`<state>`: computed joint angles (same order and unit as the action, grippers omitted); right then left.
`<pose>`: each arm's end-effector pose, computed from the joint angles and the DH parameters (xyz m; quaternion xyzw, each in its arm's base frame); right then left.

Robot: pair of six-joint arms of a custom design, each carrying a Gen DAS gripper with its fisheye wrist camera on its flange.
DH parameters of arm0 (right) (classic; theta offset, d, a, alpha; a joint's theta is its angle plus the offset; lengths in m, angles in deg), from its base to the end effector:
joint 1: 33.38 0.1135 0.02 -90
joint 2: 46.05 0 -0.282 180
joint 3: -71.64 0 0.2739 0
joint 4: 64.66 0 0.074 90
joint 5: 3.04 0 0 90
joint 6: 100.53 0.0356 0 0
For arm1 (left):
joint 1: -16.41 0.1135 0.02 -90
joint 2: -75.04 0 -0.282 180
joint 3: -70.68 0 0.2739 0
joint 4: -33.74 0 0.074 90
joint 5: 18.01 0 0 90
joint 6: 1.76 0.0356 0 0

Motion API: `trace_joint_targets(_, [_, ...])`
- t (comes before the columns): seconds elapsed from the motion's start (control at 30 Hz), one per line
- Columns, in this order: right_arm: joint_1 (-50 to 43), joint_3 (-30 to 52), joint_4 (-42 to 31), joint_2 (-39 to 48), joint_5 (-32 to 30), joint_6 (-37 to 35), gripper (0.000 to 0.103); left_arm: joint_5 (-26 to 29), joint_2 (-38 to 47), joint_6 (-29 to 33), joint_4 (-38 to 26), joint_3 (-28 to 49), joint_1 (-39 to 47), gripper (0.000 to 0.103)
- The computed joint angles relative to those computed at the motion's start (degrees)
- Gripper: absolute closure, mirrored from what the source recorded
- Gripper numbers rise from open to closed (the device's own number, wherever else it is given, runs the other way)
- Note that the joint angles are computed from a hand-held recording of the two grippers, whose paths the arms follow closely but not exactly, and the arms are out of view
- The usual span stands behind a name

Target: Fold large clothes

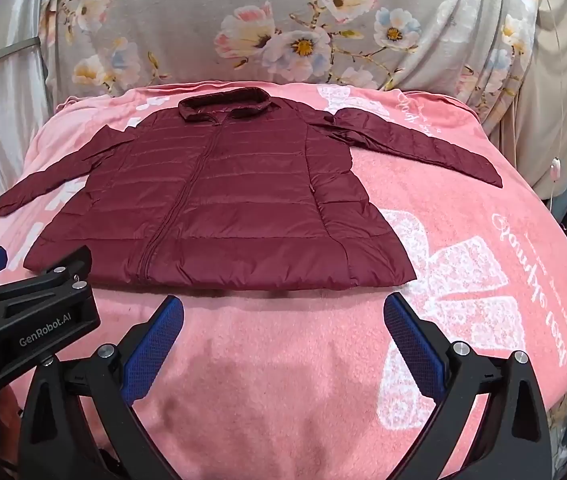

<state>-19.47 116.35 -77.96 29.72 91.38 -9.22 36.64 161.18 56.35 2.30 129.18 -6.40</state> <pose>0.2565 0.0607 0.1690 -0.0862 0.9171 0.0161 0.3888 0.2814 -0.0960 0.1794 -0.1534 0.9090 0.1432 0.3600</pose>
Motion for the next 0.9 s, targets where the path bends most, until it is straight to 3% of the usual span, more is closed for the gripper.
trace_joint_targets(0.3, [0.11,0.19,0.11,0.17,0.04,0.27,0.005,1.15,-2.68,1.08,-0.14,-1.75,0.64,0.005])
trace_joint_targets(0.9, [0.95,0.26,-0.50,-0.28,0.67,0.85,0.005,1.34,0.16,0.25,-0.14,0.26,1.24,0.005])
